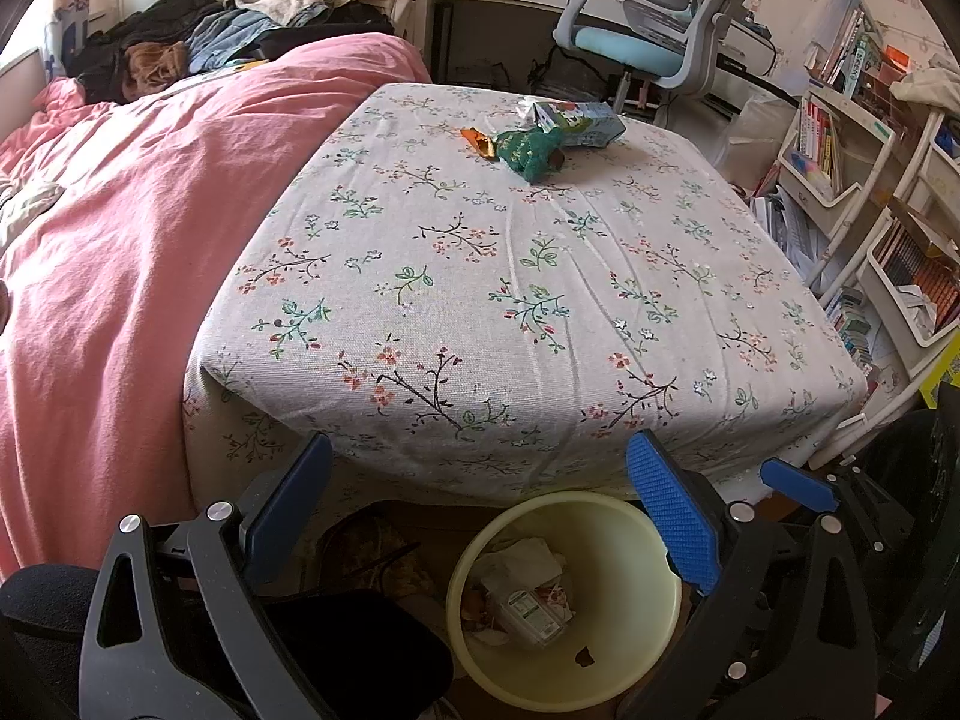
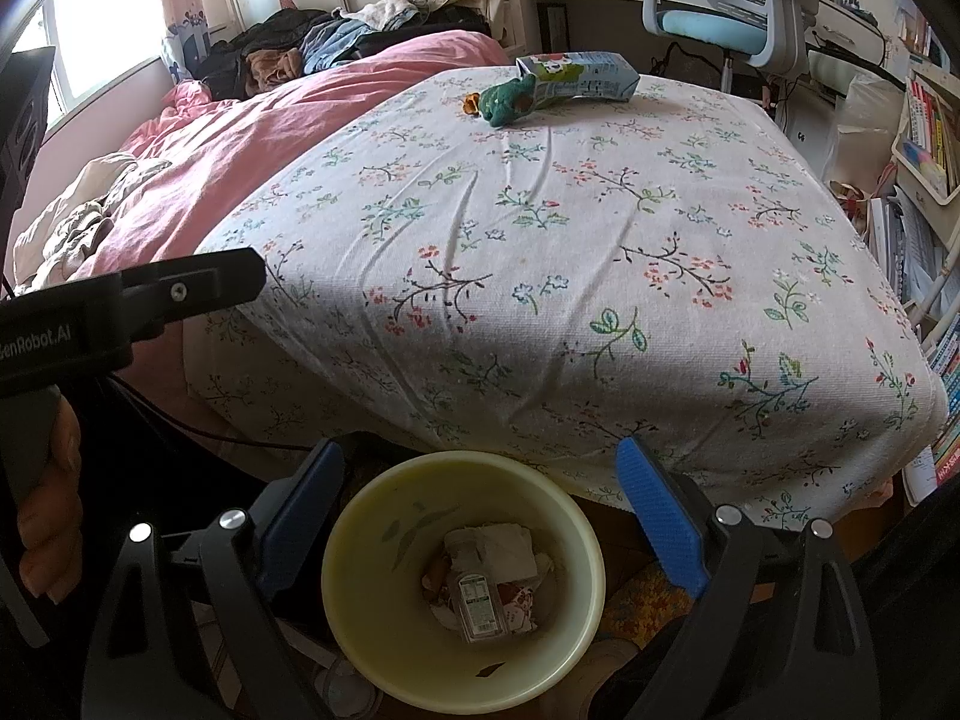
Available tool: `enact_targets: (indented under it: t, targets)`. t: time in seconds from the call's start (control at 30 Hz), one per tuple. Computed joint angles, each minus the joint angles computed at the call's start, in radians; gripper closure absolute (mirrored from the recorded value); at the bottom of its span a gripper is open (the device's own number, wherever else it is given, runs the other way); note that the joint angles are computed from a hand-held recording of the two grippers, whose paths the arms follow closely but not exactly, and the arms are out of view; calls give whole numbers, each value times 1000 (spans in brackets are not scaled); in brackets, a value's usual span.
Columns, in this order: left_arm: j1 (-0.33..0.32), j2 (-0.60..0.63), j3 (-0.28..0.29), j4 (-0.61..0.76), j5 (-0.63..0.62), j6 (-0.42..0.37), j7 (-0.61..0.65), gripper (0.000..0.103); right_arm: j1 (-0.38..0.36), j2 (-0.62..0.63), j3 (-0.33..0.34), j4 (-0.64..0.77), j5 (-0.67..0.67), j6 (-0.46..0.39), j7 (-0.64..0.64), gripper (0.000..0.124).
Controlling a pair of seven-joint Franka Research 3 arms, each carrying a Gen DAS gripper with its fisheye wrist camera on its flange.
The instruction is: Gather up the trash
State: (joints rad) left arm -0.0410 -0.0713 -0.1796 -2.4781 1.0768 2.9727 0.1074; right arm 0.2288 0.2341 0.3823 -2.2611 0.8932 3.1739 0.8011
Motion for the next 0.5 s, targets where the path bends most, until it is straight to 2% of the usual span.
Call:
enact_targets:
  t: [0.43,0.5]
  targets:
    - [2,-1,2,-4,-5,-1,3,8,-8,5,9,1,9,5,-11,35]
    - [3,-2,2,-5,-5,0,4,8,7,3,-7,0,-7,1,6,35]
